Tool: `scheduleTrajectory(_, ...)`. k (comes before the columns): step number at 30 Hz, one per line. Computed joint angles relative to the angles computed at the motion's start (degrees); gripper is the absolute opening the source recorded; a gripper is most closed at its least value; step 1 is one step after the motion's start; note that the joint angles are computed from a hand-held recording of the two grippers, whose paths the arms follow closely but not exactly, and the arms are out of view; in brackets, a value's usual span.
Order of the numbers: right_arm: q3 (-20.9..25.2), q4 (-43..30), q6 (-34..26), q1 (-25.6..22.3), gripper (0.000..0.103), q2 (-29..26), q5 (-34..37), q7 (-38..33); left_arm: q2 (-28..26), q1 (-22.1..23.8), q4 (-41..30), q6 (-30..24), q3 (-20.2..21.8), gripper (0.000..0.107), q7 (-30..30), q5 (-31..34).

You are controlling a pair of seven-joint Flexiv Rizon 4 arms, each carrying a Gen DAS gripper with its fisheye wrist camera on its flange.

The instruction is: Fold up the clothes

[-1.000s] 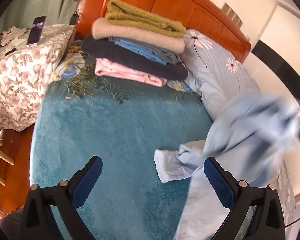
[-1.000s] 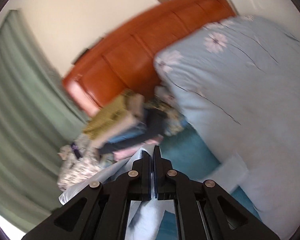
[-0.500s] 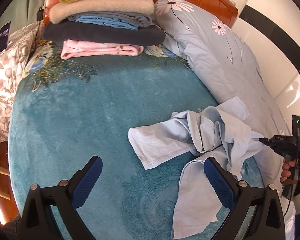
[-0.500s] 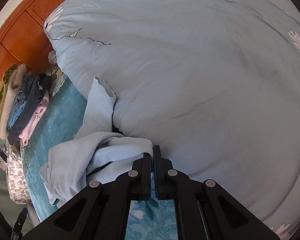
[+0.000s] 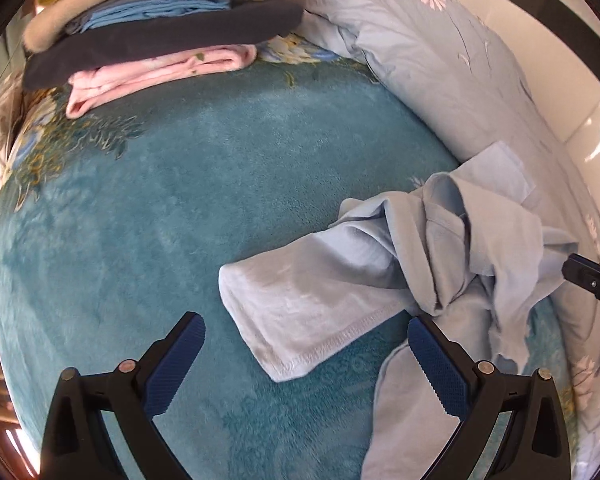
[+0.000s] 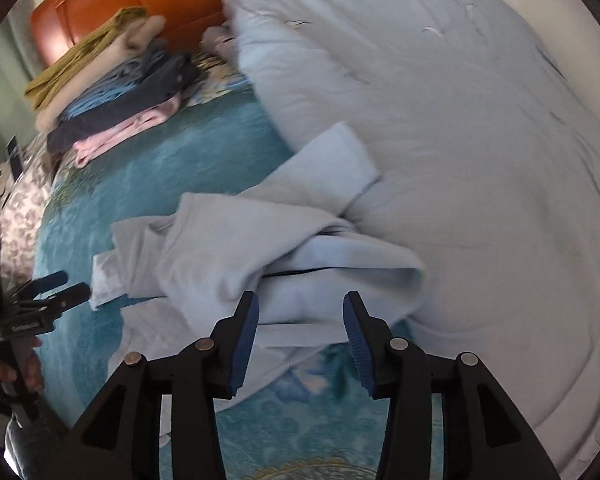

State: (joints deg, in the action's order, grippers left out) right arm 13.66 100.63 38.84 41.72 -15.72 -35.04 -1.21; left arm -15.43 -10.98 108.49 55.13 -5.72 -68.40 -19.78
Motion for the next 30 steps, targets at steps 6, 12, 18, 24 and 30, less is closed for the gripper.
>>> scheduleTrajectory(6, -1.5, -9.8, 1.7, 2.1, 0.046, -10.0, 1.5, -9.0, -2.7, -0.4, -3.5, 1.6, -0.8, 0.103, 6.0, 3.8)
scheduleTrajectory(12, -3.0, -15.4, -5.8, 4.8, 0.046, -13.3, 3.0, -16.4, -5.8, -0.9, -8.5, -0.6, -1.0, 0.102, 10.6, 6.2)
scheduleTrajectory(18, -3.5, -16.2, -11.2, 5.8, 0.039, -13.6, 4.9, -17.4, -6.7, -0.3, -9.8, -1.9, -1.2, 0.102, 11.9, 4.5)
scheduleTrajectory(24, -4.2, -6.7, -9.2, 3.9, 0.007, -5.9, 3.0, -4.6, -5.6, 0.2, -8.1, -1.7, -1.8, 0.102, 15.8, 2.5)
scheduleTrajectory(30, -2.5, 0.8, -14.1, 0.2, 0.007, 3.4, -2.2, 9.8, -5.9, -0.8, -8.8, -1.0, -2.3, 0.100, 20.7, 3.9)
